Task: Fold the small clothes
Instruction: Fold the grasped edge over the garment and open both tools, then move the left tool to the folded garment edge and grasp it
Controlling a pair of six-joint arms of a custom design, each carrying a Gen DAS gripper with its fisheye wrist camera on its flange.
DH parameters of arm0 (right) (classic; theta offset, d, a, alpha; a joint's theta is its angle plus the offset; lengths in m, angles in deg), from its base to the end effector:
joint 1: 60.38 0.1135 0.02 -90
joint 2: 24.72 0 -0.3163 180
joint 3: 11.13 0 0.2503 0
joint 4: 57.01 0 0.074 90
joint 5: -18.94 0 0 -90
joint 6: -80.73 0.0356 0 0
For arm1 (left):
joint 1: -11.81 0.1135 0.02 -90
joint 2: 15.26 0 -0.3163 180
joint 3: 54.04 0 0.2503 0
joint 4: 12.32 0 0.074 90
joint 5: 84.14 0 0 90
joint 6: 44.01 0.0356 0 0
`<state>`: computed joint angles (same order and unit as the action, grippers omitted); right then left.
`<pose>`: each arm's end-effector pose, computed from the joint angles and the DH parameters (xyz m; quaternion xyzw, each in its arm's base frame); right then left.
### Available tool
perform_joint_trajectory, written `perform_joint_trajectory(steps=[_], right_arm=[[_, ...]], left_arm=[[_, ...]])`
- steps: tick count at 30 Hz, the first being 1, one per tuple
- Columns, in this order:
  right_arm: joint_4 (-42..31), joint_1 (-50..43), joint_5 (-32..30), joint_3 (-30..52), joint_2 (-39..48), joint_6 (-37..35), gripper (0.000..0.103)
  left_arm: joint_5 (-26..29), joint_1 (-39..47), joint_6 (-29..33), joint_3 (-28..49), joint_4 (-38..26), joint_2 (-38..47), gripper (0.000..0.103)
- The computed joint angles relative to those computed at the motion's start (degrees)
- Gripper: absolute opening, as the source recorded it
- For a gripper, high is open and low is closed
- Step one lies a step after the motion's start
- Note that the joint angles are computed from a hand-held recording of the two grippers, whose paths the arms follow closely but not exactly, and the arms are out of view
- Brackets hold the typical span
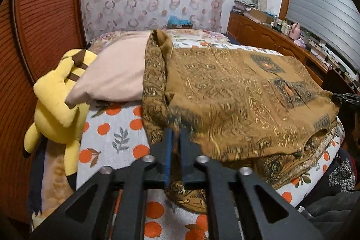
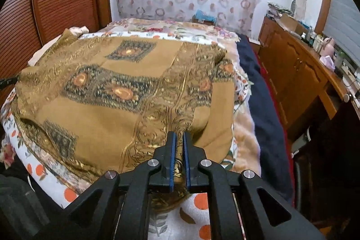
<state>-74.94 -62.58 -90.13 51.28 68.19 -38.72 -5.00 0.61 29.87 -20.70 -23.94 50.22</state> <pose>0.3234 -0.0008 0.2218 -0.2743 0.8822 0.0536 0.3789 0.1773 -0.0283 0.1928 -0.0764 0.9131 -0.0077 0.4004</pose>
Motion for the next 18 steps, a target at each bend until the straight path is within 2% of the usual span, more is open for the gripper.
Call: perform_joint_trajectory(steps=[2, 5, 7, 10, 13, 18], right_arm=[[0.83, 0.14, -0.08, -0.76, -1.66, 1.03, 0.029], [2.33, -0.41, -2.29, -3.86, -5.06, 1.34, 0.034], [2.45, 0.23, -3.17, -5.02, -7.04, 1.91, 0.038], [3.02, 1.61, -6.62, -6.5, -8.06, 2.69, 0.042], [4.43, 4.45, -7.55, -7.94, -7.89, 3.85, 0.045], [5.81, 7.58, -10.24, -8.06, -4.16, 4.64, 0.047]], left_arm=[[-0.61, -0.13, 0.13, 0.07, 0.15, -0.94, 0.041], [1.26, 1.1, 0.55, 0.26, 0.65, -1.71, 0.058], [1.6, 1.68, 0.66, 0.52, 1.04, -0.62, 0.065], [0.92, 2.02, 0.07, 0.44, 2.4, 1.52, 0.066], [0.69, 1.84, -0.52, 0.46, 3.34, 3.08, 0.066], [-1.51, -0.06, -1.04, 0.88, 4.02, 4.94, 0.066]])
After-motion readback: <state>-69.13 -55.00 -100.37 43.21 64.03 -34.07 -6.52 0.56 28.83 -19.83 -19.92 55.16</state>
